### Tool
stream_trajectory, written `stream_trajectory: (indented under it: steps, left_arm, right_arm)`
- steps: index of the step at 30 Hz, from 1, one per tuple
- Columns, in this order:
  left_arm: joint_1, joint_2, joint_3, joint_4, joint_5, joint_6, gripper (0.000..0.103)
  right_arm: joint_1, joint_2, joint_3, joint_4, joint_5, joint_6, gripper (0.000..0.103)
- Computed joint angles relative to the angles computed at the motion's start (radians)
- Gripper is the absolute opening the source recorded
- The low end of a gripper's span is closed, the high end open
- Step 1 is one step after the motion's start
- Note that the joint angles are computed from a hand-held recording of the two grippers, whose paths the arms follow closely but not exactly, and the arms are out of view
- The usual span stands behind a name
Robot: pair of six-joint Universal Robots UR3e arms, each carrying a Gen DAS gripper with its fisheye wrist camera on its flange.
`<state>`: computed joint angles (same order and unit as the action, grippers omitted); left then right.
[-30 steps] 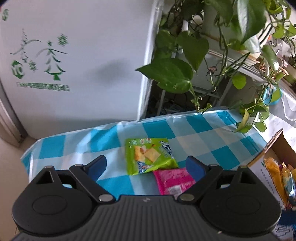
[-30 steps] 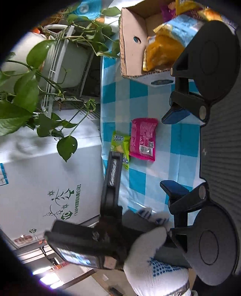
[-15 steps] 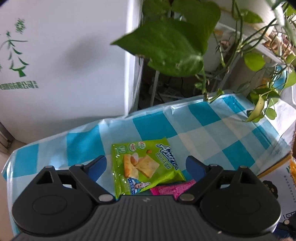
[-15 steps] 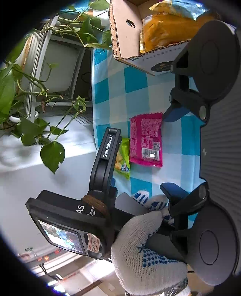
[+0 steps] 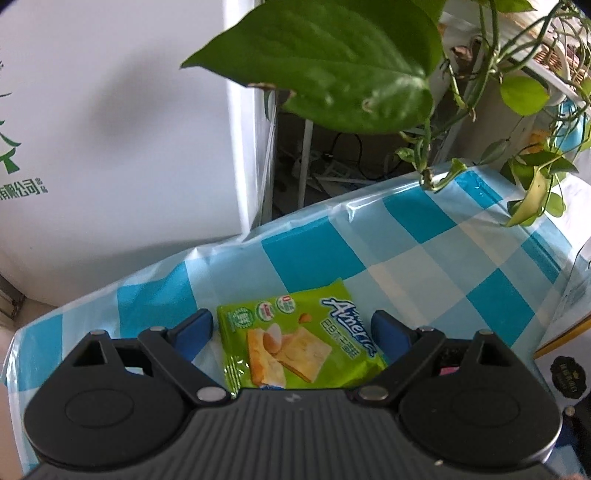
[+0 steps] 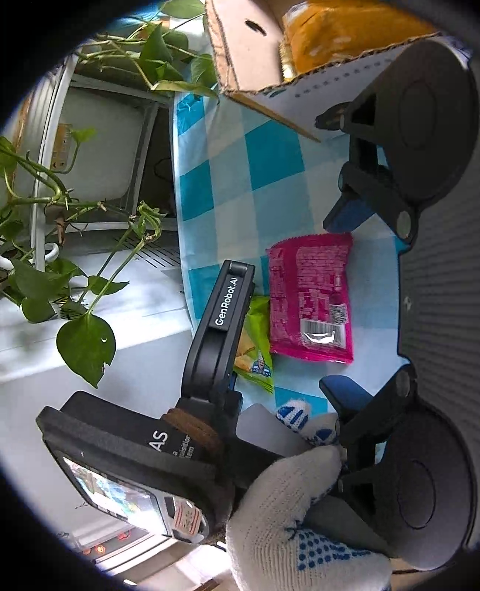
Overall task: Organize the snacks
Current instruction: 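Grasp the green cracker bag with the left gripper while the right grasps the pink bag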
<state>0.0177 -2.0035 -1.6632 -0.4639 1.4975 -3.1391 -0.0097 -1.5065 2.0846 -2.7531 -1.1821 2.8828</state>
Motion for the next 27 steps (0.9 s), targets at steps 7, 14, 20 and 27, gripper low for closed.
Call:
stream_trajectory:
  steps: [7, 14, 20, 27]
  left_arm:
    - [0.015, 0.005, -0.027, 0.036, -0.018, 0.044, 0.091]
    - [0.045, 0.047, -0.083, 0.057, -0.044, 0.063, 0.078]
    - [0.056, 0.099, -0.151, 0.079, -0.033, 0.065, 0.072]
    - [0.098, 0.233, -0.291, 0.072, -0.019, 0.062, 0.067]
  right_arm:
    - [0.024, 0.071, -0.039, -0.03, -0.018, -0.001, 0.09]
    - [0.04, 0.098, -0.044, -0.079, -0.058, -0.017, 0.078]
    - [0.039, 0.098, -0.047, -0.077, -0.051, -0.043, 0.062]
    - [0.028, 0.035, -0.023, 0.006, -0.016, -0.084, 0.059]
